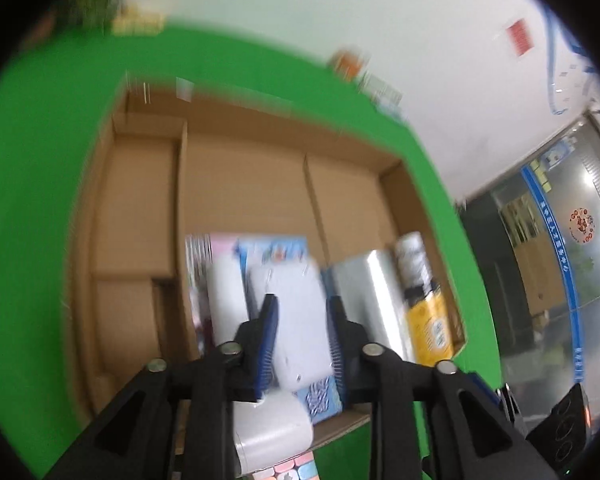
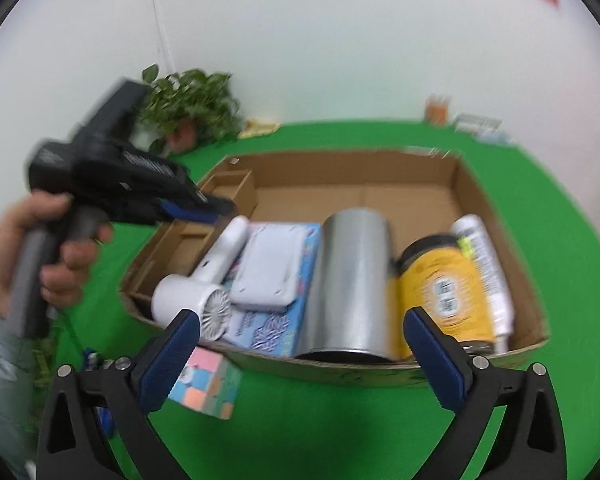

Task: Organize rigid objects
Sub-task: 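Open both tools to release the device and withdraw, then grasp the pastel Rubik's cube with the right tool while the left tool grips it too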

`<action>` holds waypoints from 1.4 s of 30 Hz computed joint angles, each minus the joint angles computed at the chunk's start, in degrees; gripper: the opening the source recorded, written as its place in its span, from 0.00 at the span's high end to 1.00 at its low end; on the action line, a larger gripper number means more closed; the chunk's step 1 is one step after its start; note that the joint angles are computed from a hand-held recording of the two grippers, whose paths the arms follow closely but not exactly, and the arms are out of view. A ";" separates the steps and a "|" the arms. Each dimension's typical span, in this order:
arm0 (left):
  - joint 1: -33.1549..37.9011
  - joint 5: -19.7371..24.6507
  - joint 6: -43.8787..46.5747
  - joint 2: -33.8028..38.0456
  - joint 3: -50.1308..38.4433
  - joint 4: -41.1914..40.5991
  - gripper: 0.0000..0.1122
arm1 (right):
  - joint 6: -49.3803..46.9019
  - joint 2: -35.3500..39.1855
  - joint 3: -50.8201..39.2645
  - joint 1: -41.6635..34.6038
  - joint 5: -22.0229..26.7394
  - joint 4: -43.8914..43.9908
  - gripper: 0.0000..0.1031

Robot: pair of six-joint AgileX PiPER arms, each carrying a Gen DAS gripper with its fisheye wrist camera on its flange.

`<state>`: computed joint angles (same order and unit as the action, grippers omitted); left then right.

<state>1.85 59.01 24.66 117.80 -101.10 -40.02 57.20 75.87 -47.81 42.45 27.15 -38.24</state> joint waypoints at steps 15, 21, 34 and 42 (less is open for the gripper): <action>-9.80 -46.55 -24.18 -44.02 55.15 37.35 0.20 | 20.53 -2.69 5.84 18.66 8.81 -13.15 0.01; -4.49 -38.40 2.06 -40.68 58.43 8.35 0.20 | 21.53 -2.73 11.58 19.15 1.61 -11.98 0.01; 0.47 -22.06 17.53 -22.32 48.42 -8.76 0.26 | -5.03 1.42 13.10 9.45 -11.54 8.54 0.02; 2.46 -15.67 20.73 -16.57 45.91 -12.39 0.48 | -35.84 12.89 7.04 6.20 -17.73 33.73 0.09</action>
<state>4.31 43.34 45.39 101.23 -55.20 -52.41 21.36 88.76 -40.77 48.65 9.42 -4.51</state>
